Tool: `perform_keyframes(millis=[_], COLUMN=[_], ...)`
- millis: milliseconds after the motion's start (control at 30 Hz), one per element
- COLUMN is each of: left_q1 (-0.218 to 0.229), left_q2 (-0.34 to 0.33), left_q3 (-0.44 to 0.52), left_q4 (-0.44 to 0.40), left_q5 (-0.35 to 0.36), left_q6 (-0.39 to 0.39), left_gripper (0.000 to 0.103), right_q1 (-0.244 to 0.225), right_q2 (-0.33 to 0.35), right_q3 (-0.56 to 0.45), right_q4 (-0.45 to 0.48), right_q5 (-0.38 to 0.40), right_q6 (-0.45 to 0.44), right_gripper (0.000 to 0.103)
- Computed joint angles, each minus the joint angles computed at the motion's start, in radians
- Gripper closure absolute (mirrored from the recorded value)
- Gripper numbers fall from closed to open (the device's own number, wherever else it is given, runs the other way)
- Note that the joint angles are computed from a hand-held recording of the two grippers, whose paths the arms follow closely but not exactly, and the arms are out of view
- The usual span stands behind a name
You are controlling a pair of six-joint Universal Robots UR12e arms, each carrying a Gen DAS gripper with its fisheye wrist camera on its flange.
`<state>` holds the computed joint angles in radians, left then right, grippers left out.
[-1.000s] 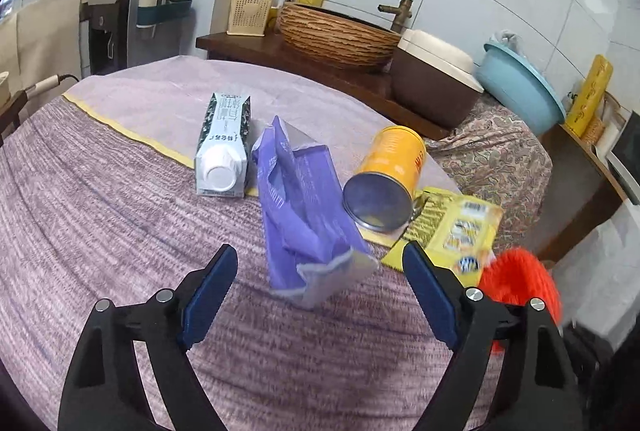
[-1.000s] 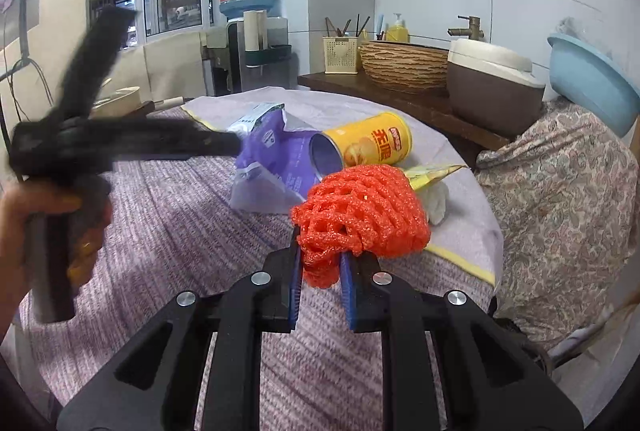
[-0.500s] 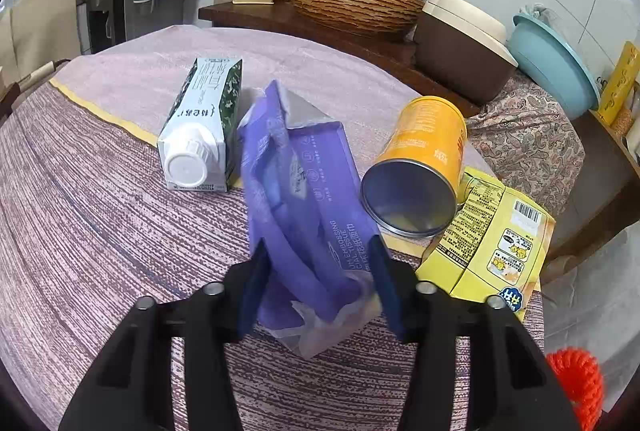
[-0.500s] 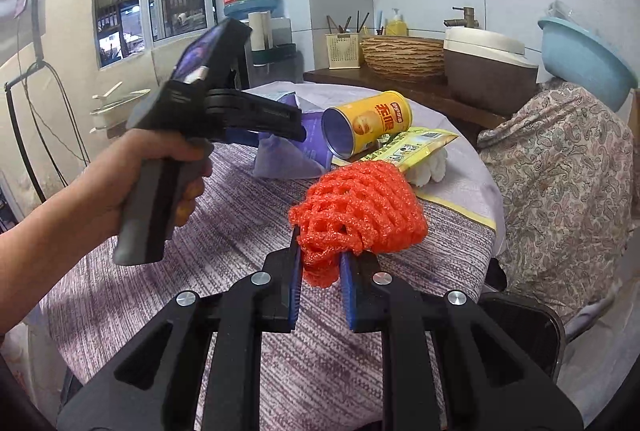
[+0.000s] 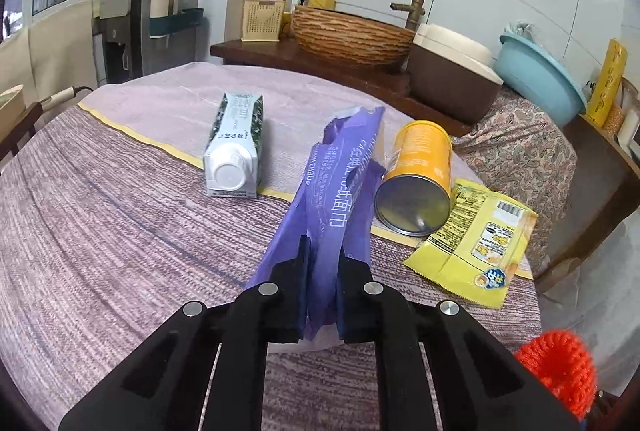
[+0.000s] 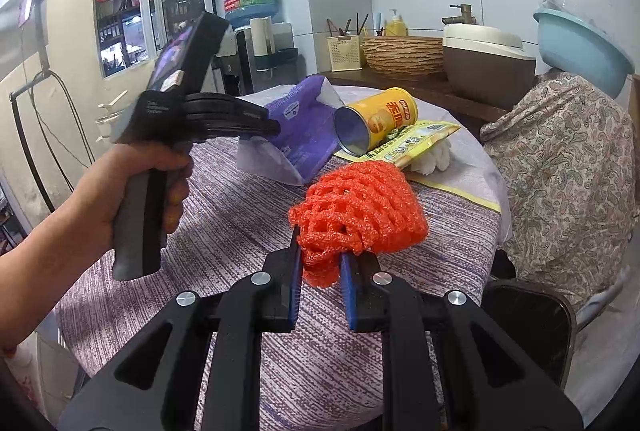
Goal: Collect trash
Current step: 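Grasp the purple plastic bag with the left tool while the right tool holds the net, then carry the orange net and purple bag with both tools over the black bin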
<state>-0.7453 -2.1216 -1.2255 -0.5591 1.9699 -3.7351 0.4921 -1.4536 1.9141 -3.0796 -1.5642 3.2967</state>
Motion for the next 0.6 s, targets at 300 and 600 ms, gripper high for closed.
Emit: perform_keyframes(millis=[300,600], left_q1=[-0.023,-0.069], left_q2=[0.08,0.147], left_q3=[-0.135,-0.269], left_q4=[0.157,0.308], left_q5=[0.012,0.065], left_q6=[0.042,0.047], left_gripper=[0.092,0.092], right_q1=[0.006,0.021], right_q2=[-0.01,-0.021], right_q3=[0.02,0.048], right_q4=[-0.027,-0.063], right_q5=[0.019,0.01], right_q6=[0.006,0.021], right_gripper=[0.086,0.086])
